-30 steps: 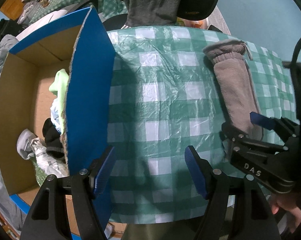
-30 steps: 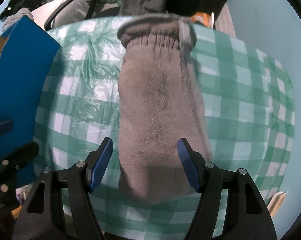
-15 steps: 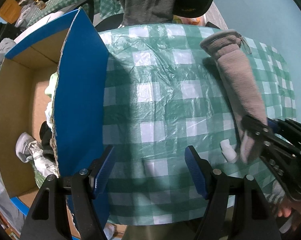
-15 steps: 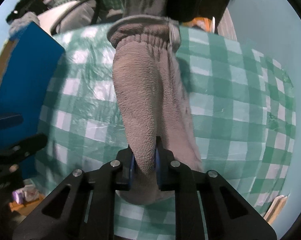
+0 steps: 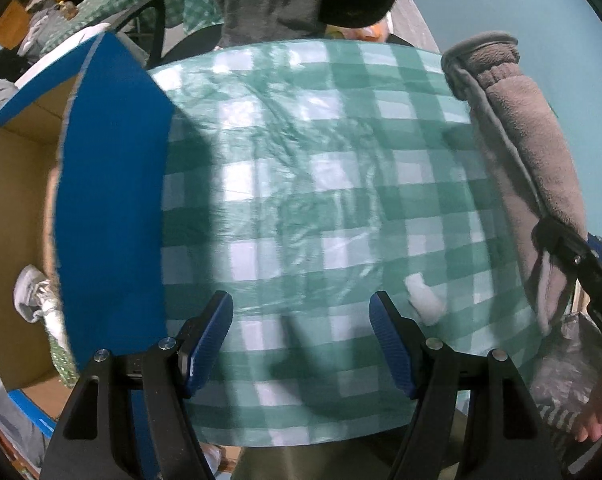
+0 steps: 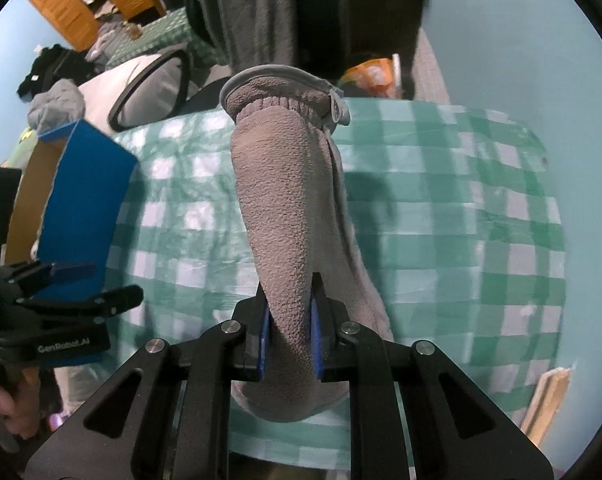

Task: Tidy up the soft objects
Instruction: 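Grasp the small white plastic piece with the left gripper while the right gripper holds the sock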

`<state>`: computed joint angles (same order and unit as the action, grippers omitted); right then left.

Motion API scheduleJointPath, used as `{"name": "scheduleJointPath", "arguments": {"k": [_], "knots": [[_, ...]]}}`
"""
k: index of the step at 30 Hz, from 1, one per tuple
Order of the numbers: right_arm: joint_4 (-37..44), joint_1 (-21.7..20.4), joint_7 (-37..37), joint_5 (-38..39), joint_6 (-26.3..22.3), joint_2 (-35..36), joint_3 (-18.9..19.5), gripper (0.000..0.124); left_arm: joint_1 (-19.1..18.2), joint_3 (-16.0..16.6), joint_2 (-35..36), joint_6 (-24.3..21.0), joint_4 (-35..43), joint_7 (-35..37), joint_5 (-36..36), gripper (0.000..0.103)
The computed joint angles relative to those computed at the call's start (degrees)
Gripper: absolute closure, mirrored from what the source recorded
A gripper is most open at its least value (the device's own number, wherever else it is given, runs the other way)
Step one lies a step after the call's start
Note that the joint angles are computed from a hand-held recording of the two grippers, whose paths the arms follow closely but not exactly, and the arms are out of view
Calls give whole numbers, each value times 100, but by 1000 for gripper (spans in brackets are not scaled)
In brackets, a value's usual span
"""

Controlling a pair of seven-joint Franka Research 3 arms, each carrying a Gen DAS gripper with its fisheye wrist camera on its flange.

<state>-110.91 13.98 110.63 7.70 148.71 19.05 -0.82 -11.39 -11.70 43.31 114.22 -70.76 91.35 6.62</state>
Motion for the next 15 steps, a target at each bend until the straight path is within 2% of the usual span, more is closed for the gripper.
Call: {"name": "scheduleJointPath", "arguments": {"k": [8, 15], "knots": [[-615, -36, 293, -406, 78, -344, -183, 110, -163, -102, 167, -271, 161, -231, -177, 31], [-1132, -299, 86, -255, 243, -645, -140, 110, -294, -155, 360, -396, 338, -643, -364, 30]]}}
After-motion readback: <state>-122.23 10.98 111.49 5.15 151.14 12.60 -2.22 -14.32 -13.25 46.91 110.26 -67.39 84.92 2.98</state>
